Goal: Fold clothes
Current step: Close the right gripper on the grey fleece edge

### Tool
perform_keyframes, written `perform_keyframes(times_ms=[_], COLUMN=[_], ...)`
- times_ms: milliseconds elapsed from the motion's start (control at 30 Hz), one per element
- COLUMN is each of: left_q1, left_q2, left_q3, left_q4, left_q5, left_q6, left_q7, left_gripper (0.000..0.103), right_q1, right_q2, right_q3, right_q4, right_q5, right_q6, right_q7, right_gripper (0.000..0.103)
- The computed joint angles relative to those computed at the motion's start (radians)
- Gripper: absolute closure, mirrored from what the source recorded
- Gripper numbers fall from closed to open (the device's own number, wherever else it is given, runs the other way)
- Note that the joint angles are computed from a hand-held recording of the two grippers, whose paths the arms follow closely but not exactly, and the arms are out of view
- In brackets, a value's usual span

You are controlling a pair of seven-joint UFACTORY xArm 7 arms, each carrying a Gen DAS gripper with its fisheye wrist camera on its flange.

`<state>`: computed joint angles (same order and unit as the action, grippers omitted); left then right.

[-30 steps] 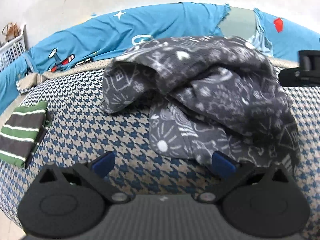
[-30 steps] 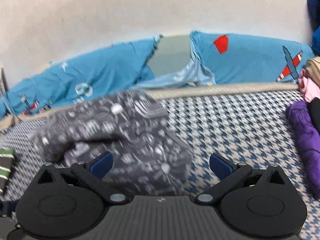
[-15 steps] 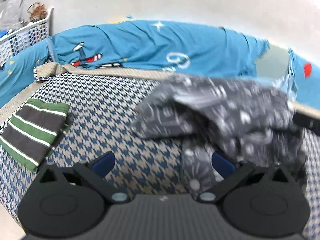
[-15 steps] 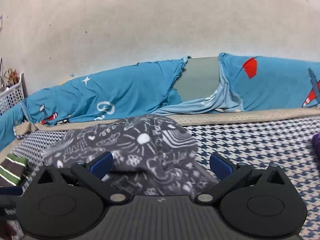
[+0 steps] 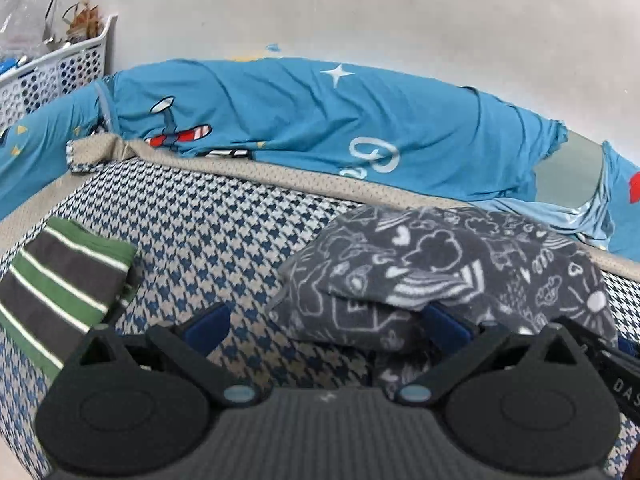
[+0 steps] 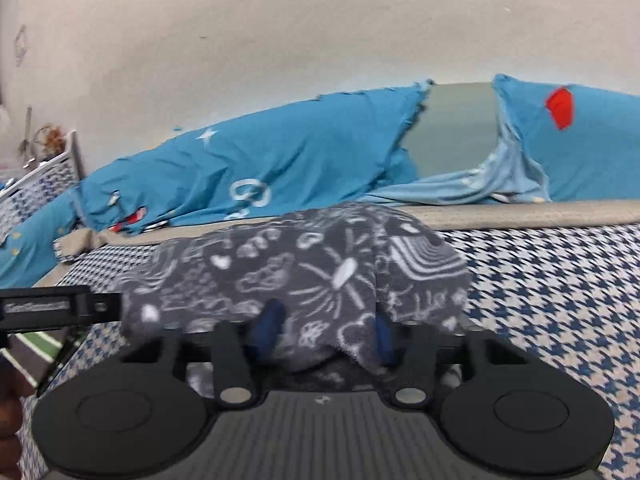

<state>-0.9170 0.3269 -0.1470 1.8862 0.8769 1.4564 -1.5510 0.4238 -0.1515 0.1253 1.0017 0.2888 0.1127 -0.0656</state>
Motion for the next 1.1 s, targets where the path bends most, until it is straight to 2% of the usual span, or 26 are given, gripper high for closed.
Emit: perform_keyframes(times_ms=[33,67,133,267,400,533,700,900,1000,1100], left_q1=[-0.001,-0.001,0.002,0.008,0.017,0.033,0.051,0.058,0.062,0.074], left_q2=[-0.007,-0.014,-0.028,-0.055,-0.073,-0.101,-0.132,-0.135,-0.143,-0.128], left_q3=[0.001,0.001,-0.004,-0.017,-0.033,-0.048,-0.076,-0.096,-0.101,-0.104], left_q4=[-0.011,-0.021,-0.040,-0.072,-0.091,-0.129,-0.181,-0.212,-0.243,-0.248], left_q5=[0.002,0.004,0.009,0.026,0.042,0.041,0.054,0.067,0.079,0.031], left_q6=[0.001,0.003,0.006,0.020,0.041,0.032,-0.003,-0.064,-0.130,-0.170], left_q7=[-0.011,-0.023,-0.041,-0.074,-0.101,-0.121,-0.129,-0.104,-0.089,-0.066], left_gripper=[0.000,0.000,0.000,0.000,0.000,0.000,0.000,0.000,0.000,0.000], right_q1=[-0.001,-0.007,0.034,0.110,0.231,0.286,0.281,0.259,0.251,0.247], right_q2=[-0.003,-0.007,-0.013,-0.037,-0.073,-0.119,-0.159,-0.186,-0.191,-0.193], right_q3=[0.005,0.013,-0.016,-0.063,-0.133,-0.143,-0.103,-0.058,-0.046,-0.041], right_q4=[-0.009,-0.017,-0.020,-0.035,-0.051,-0.082,-0.122,-0.159,-0.167,-0.171], right_q5=[-0.014,-0.033,0.018,0.144,0.317,0.408,0.424,0.406,0.402,0.401], right_q6=[-0.014,-0.024,-0.016,-0.014,0.000,0.054,0.147,0.231,0.263,0.295], right_q7=[-0.005,0.001,-0.048,-0.174,-0.397,-0.569,-0.680,-0.728,-0.735,-0.755], right_gripper=[0.083,0.087,0.091,0.093,0.093,0.093,0.093,0.093,0.093,0.093])
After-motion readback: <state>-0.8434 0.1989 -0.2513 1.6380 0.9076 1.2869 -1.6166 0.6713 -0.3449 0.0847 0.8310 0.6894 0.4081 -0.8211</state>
